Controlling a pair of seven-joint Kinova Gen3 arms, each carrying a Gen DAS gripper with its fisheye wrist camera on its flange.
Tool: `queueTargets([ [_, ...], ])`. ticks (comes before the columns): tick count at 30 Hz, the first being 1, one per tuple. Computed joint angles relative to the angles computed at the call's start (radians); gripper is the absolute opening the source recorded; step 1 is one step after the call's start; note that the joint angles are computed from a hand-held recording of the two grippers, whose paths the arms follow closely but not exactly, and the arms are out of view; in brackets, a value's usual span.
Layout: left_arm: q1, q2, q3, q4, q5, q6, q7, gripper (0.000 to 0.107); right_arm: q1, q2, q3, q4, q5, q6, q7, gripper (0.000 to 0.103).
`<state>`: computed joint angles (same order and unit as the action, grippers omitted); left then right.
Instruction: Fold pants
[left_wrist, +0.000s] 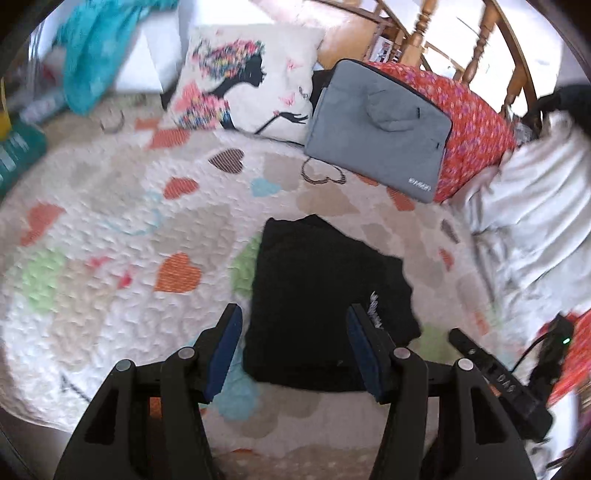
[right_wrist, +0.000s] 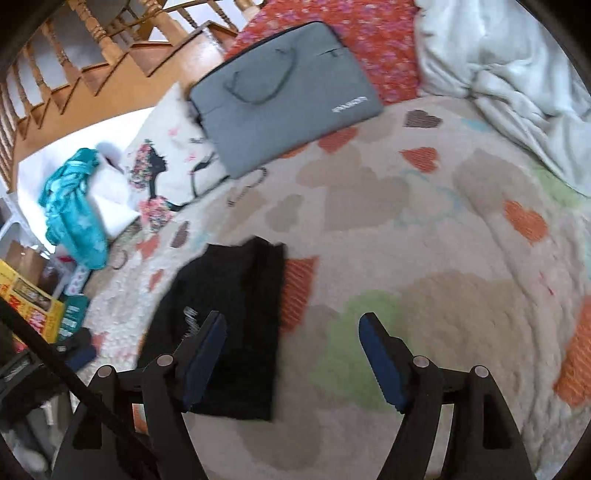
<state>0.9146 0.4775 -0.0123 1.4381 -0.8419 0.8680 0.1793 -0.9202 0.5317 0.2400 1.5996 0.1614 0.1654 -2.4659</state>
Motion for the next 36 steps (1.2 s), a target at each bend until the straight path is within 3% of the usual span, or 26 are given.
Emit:
queueTargets([
  [2,0.034,0.023,-0.002,-0.023,-0.026,0.06,0.02,0.057,-0.044,-0.002,0.042,0.023,0.026,0.005,-0.023,0.079],
  [4,0.045,0.034,-0.003,-0.033,-0.02,0.067,0.014,0.057,-0.026,-0.014,0.018,0.046,0.002,-0.028,0.004,0.079],
  [8,0.023,0.066,0.033,-0.1,0.043,0.109,-0.106,0.057,-0.072,-0.008,0.058,0.041,0.022,-0.018,0.01,0.079],
  [12,0.048,0.101,0.022,-0.167,0.063,0.168,-0.188,0.057,-0.103,0.004,0.077,0.018,0.049,0.018,0.008,0.079],
  [20,0.051,0.124,0.01,-0.207,0.119,0.166,-0.273,0.058,-0.091,0.021,0.042,-0.019,0.113,0.072,-0.018,0.079],
  [36,0.037,0.122,-0.007,-0.188,0.173,0.143,-0.293,0.057,-0.074,0.042,-0.004,-0.063,0.222,0.141,-0.09,0.08],
])
